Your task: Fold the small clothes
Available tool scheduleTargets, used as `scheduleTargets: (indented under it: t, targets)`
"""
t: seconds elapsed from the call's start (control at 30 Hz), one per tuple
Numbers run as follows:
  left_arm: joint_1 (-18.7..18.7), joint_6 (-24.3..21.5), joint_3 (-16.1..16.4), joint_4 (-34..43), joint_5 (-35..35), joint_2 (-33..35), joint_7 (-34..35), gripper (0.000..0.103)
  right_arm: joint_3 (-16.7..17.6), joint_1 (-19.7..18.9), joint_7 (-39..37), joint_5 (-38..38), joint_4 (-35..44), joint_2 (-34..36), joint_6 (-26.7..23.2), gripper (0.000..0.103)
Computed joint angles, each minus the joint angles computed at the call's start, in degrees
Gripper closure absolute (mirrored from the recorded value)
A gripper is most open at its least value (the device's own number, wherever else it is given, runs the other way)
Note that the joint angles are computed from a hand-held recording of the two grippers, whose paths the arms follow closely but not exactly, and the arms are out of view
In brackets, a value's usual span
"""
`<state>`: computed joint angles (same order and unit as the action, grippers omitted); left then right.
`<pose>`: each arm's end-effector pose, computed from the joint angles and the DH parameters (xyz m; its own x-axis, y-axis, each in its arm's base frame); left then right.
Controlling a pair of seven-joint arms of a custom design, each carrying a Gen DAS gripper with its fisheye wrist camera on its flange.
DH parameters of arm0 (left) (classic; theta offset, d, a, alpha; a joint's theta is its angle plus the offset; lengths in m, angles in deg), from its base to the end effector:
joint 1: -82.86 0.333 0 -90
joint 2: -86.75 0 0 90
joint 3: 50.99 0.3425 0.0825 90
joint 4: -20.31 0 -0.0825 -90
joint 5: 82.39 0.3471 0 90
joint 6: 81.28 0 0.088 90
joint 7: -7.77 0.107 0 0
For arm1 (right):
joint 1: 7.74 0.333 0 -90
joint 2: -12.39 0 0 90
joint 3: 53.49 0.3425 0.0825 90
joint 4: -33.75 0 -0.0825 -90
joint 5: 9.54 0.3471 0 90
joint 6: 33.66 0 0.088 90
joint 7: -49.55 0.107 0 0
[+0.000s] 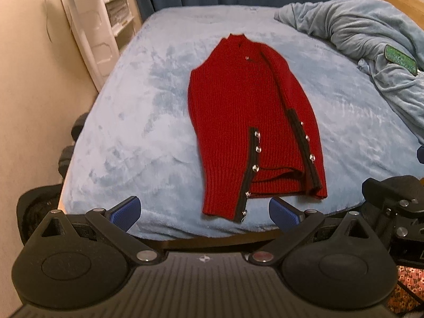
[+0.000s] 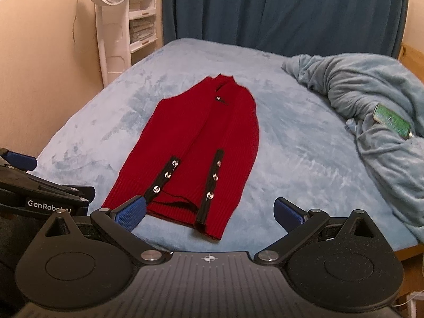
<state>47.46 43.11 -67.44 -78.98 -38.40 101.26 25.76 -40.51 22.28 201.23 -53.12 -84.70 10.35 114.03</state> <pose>0.4211 -0.4641 0.5041 0.0206 -0.9938 -0.1089 -0.8131 0.0467 -0.5803 0.3906 0.3827 0.5471 0.2068 -0.9780 0.0268 -0.7011 -0.1672 -0.6932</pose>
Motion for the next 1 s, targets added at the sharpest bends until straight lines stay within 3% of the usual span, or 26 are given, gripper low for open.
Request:
scheduleTargets:
  t: [0.27, 0.47, 0.67, 0.77, 0.83, 0.87, 0.93, 1.0]
  targets:
    - [1.2, 0.1, 0.3, 1.9, -4.7, 2.7, 3.4, 0.0, -1.5, 0.3, -2.2, 2.9, 1.9, 3.1, -0.5, 0.001]
    - [2.7, 0.4, 1.1, 4.2, -9.7, 5.7, 6.7, 0.0, -4.6, 0.1, -2.8, 4.0, 5.4, 8.0, -0.7, 0.002]
    - [3.8, -2.2, 2.9, 8.0, -13.0, 9.4, 7.4, 0.0, -9.8, -0.4, -6.9, 8.6, 17.6, 20.4, -0.4, 0.001]
    - [4.2, -3.5, 3.6, 9.7, -13.6, 10.9, 7.7, 0.0, -10.4, -1.4, -12.4, 15.0, 26.9, 28.9, -0.4, 0.001]
    - [4.5, -4.9, 3.8, 11.6, -14.4, 12.2, 8.4, 0.0, -9.4, -2.5, -17.6, 20.5, 35.6, 35.8, -3.1, 0.002]
    - [4.6, -5.6, 3.9, 12.8, -14.8, 13.1, 8.9, 0.0, -8.3, -3.6, -20.7, 23.5, 39.2, 38.9, -3.2, 0.006]
    - [4.8, -7.1, 3.9, 15.1, -16.0, 14.7, 10.2, 0.0, -3.4, -7.3, -33.5, 30.4, 45.1, 44.3, -3.4, 0.062]
    - [5.1, -7.7, 3.9, 17.1, -17.3, 16.2, 11.9, 0.0, -4.0, -7.1, -38.9, 30.0, 50.4, 46.9, -7.6, 0.092]
